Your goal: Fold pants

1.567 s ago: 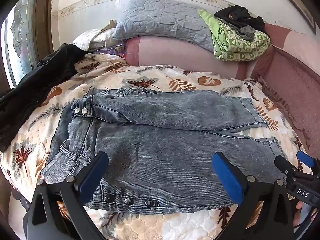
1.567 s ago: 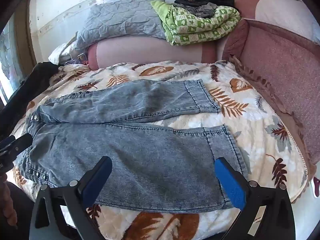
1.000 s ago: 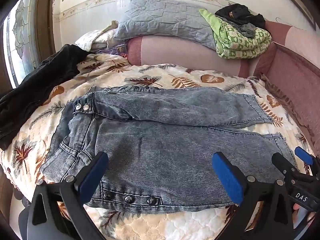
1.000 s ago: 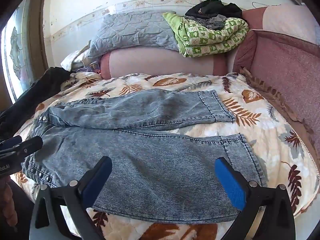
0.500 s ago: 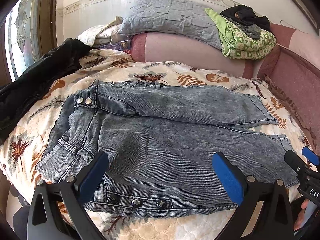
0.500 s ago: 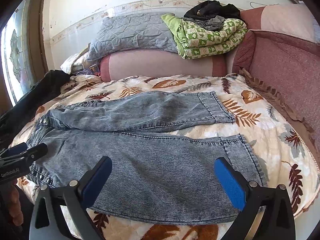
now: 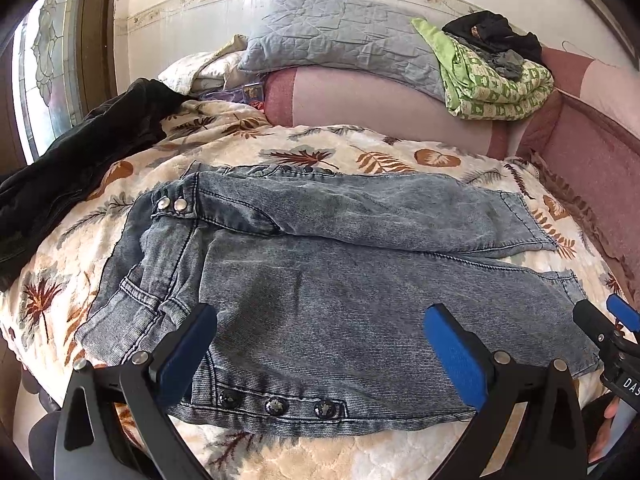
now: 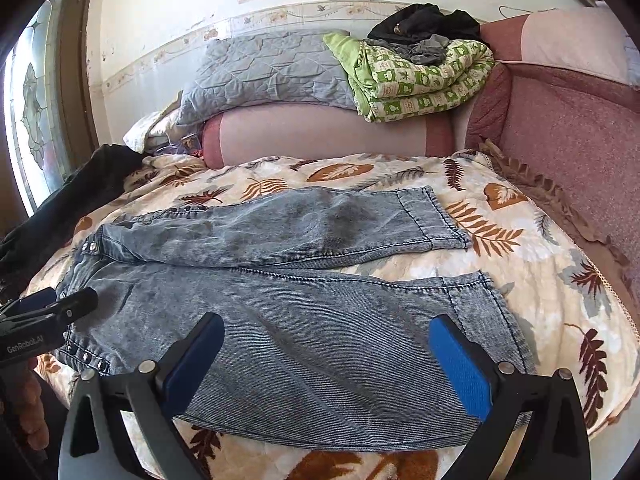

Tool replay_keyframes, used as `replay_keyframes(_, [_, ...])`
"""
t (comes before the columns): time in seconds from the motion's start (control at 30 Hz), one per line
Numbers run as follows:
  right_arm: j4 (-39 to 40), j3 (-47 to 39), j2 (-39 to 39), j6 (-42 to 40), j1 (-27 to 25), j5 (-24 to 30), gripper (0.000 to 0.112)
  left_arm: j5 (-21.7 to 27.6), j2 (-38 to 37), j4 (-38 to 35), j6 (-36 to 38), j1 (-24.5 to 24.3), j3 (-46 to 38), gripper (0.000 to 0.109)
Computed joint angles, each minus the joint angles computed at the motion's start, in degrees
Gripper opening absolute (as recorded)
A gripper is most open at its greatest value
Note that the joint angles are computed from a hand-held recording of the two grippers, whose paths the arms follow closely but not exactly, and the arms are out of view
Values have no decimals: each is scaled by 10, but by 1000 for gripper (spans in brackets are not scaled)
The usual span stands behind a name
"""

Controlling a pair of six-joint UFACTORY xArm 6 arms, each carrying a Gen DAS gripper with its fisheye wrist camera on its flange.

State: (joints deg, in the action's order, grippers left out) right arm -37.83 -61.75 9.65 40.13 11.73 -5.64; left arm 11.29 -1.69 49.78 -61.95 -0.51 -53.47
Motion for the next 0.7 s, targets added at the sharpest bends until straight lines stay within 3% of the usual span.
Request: replay_keyframes(0.7, [-14, -1, -2, 13, -2, 0, 103, 1, -2, 5, -4, -1, 1, 103])
